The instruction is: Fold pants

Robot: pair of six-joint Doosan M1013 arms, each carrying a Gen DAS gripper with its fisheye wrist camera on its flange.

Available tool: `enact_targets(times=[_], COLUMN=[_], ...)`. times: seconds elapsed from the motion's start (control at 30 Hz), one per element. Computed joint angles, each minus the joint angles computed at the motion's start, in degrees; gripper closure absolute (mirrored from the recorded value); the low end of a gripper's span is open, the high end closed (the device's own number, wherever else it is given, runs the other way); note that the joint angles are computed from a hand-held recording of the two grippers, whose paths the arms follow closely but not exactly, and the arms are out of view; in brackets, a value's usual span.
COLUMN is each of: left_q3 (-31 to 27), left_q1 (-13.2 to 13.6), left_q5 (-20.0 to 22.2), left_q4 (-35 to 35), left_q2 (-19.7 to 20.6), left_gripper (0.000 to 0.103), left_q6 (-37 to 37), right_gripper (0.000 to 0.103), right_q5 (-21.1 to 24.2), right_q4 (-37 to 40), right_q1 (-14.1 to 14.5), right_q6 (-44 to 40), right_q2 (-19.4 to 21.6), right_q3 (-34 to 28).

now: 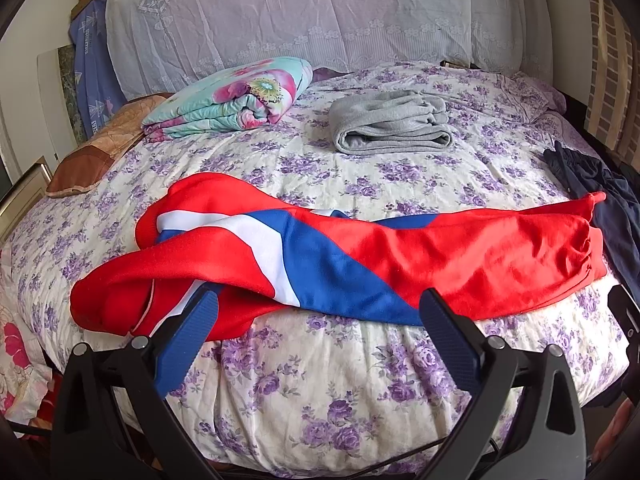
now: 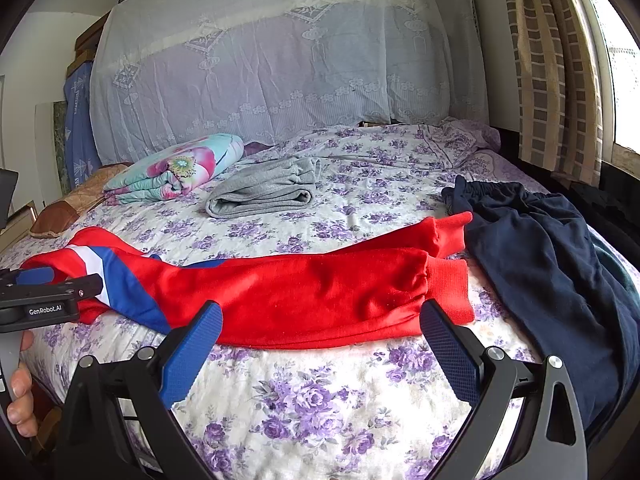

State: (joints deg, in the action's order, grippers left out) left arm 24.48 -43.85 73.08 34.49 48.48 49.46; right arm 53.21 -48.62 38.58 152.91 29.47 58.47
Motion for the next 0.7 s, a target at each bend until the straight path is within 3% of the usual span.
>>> enact_targets(times=[0.7], left_q3=[1.08], left_q1=[0.02], left_q5=[-0.52], left_q4=[-0.06], left_q2=[-0.37], left_gripper=[0.005], left_q6=[-0.59], right_gripper=[0.003], right_q5=[0.16], right_q4=[0.16], right_q1=[0.13], right_q6=[-0.06], right_q2=[0.13], right_q3=[-0.15])
